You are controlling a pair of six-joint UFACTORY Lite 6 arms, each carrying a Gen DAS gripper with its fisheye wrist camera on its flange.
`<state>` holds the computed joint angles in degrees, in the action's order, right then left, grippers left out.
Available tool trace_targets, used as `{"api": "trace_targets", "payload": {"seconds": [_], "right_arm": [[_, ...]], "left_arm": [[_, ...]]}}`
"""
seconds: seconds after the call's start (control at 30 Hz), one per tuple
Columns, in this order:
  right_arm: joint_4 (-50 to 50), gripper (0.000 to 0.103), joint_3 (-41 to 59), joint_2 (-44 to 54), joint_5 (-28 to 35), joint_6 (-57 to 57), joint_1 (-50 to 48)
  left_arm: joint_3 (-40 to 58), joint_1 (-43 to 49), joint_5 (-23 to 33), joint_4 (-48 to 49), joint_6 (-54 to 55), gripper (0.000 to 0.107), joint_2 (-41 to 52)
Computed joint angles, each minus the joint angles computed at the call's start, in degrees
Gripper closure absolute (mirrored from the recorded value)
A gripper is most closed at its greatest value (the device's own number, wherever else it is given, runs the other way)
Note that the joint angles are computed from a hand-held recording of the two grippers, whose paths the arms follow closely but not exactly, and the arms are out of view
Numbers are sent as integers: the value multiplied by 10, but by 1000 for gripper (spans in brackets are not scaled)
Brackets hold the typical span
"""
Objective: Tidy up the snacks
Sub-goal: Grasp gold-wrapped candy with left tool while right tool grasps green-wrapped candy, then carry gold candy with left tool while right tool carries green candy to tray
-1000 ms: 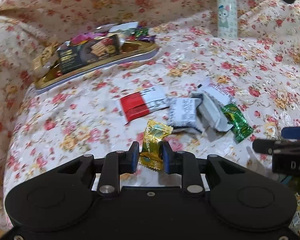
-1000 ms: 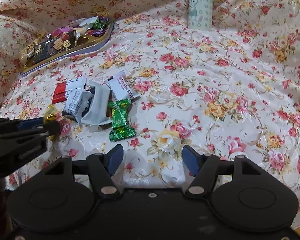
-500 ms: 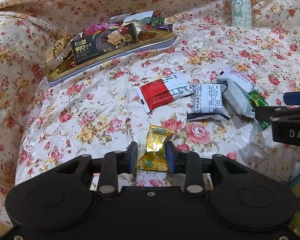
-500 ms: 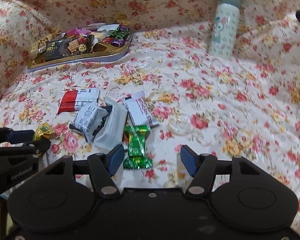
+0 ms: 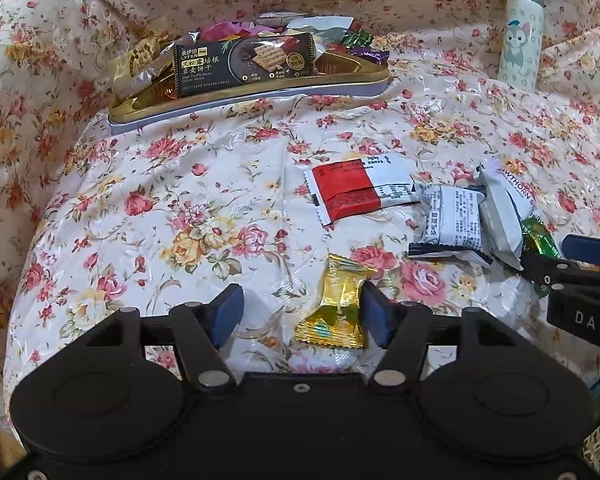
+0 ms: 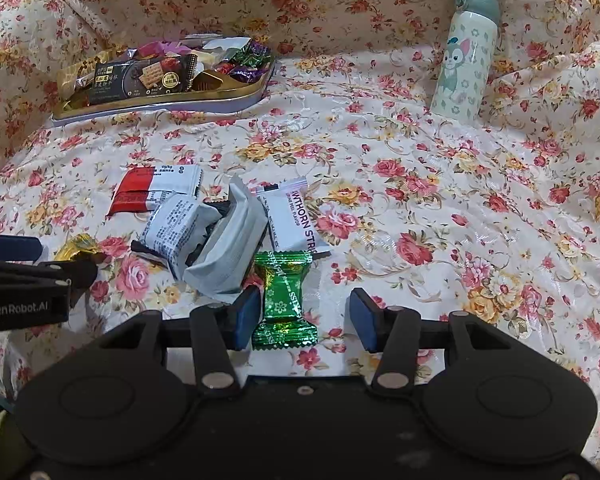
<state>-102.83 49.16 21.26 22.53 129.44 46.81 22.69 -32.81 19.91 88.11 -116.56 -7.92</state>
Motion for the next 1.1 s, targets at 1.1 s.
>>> {"api": "trace_targets", "payload": {"seconds": [1.1], "right_arm": [[-26,82,-126,-163,-34,47,12]], "left_arm": [[-20,-74,45,-272,200,82,-123]]}}
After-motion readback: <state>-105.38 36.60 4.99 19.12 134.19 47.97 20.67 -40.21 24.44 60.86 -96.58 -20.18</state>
